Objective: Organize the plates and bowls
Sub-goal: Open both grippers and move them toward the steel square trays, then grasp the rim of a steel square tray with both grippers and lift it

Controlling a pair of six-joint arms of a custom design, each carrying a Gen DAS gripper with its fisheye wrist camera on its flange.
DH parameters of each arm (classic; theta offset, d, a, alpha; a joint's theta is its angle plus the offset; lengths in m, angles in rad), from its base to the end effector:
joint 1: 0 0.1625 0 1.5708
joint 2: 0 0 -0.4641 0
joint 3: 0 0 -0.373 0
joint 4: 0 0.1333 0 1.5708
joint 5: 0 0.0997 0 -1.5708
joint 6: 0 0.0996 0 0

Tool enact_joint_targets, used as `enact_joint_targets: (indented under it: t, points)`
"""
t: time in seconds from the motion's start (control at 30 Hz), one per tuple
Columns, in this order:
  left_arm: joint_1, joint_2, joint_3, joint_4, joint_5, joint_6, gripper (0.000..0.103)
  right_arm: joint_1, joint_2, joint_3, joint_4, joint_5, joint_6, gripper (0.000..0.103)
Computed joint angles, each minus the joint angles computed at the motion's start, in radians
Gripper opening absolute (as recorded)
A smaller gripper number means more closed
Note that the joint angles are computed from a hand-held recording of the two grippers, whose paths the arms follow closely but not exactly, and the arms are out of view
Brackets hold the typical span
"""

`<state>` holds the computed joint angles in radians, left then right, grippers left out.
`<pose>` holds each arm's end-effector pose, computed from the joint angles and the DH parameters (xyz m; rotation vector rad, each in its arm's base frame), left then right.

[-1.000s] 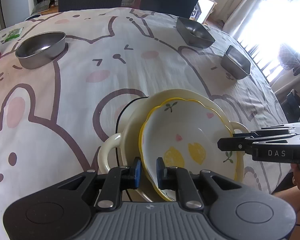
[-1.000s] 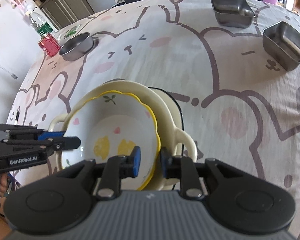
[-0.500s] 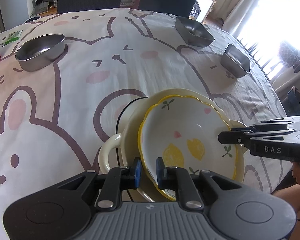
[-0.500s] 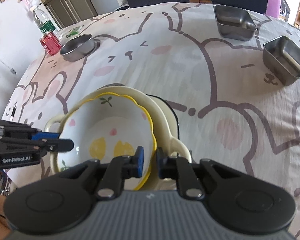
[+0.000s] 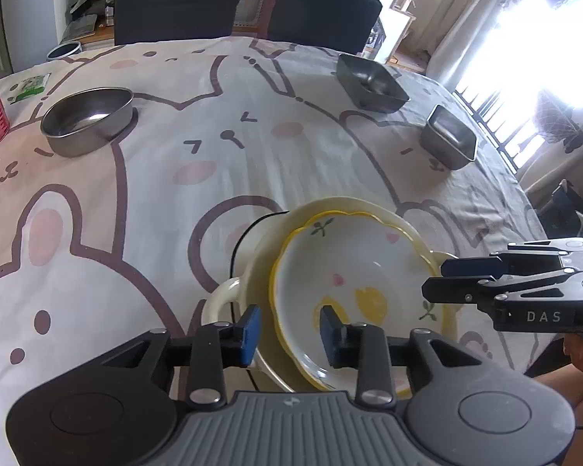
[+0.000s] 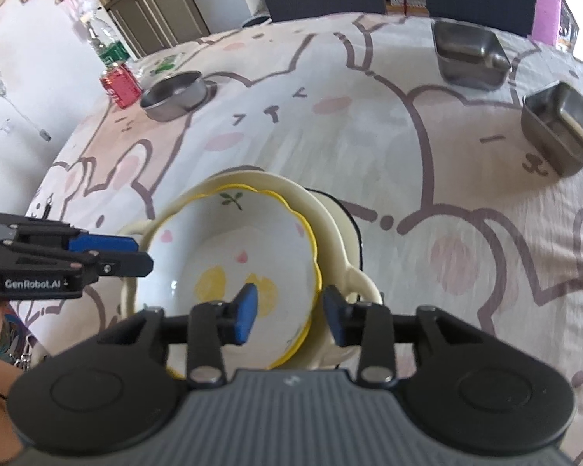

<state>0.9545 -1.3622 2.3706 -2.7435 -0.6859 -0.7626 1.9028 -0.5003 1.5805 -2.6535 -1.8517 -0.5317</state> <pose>-0.0617 -0.4510 0.2551 -0.2702 2.3990 -0.8803 0.3225 -0.6112 -0.0393 1.1973 -2.5991 -0.0368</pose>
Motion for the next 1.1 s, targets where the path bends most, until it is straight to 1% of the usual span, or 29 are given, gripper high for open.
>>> enact_joint_targets:
  t: [0.13, 0.2, 0.23, 0.27, 0.3, 0.33, 0.4, 0.43, 0.47, 0.57, 0.67, 0.77, 0.87, 0.97, 1.1]
  points:
    - [-0.013, 0.001, -0.002, -0.008, 0.002, 0.006, 0.042, -0.003, -0.023, 0.011, 0.0, 0.033, -0.015, 0.048]
    - [-0.019, 0.007, -0.006, -0.023, 0.01, 0.013, 0.053, -0.007, -0.035, 0.016, -0.015, 0.049, -0.029, 0.053]
    - [-0.023, 0.012, -0.008, -0.035, 0.015, 0.016, 0.063, -0.008, -0.039, 0.019, -0.029, 0.053, -0.035, 0.055]
    - [-0.026, 0.02, -0.011, -0.056, 0.021, 0.026, 0.072, -0.01, -0.045, 0.023, -0.05, 0.055, -0.043, 0.06]
    - [-0.028, 0.03, -0.014, -0.08, 0.026, 0.04, 0.076, -0.013, -0.049, 0.027, -0.073, 0.056, -0.051, 0.064]
    - [-0.03, 0.042, -0.021, -0.104, 0.032, 0.054, 0.082, -0.016, -0.052, 0.032, -0.103, 0.058, -0.06, 0.067]
    - [-0.033, 0.07, -0.035, -0.154, 0.039, 0.085, 0.09, -0.025, -0.063, 0.043, -0.163, 0.065, -0.085, 0.08]
    - [-0.034, 0.087, -0.043, -0.186, 0.041, 0.104, 0.096, -0.031, -0.069, 0.051, -0.203, 0.071, -0.103, 0.082]
    - [-0.035, 0.107, -0.052, -0.222, 0.044, 0.126, 0.1, -0.038, -0.073, 0.057, -0.244, 0.078, -0.121, 0.085]
    - [-0.04, 0.173, -0.085, -0.323, 0.053, 0.208, 0.103, -0.062, -0.085, 0.066, -0.337, 0.105, -0.173, 0.094]
    - [-0.039, 0.24, -0.125, -0.427, 0.048, 0.282, 0.103, -0.088, -0.098, 0.055, -0.375, 0.127, -0.227, 0.103]
    - [-0.033, 0.304, -0.173, -0.511, 0.031, 0.328, 0.103, -0.115, -0.106, 0.022, -0.377, 0.146, -0.284, 0.103]
    - [-0.029, 0.37, -0.224, -0.577, 0.034, 0.379, 0.103, -0.139, -0.097, -0.032, -0.372, 0.161, -0.35, 0.103]
    - [-0.009, 0.431, -0.3, -0.593, 0.009, 0.413, 0.103, -0.151, -0.067, -0.133, -0.314, 0.125, -0.414, 0.103]
    - [0.03, 0.519, -0.416, -0.605, -0.032, 0.415, 0.103, -0.172, -0.011, -0.257, -0.318, 0.1, -0.498, 0.103]
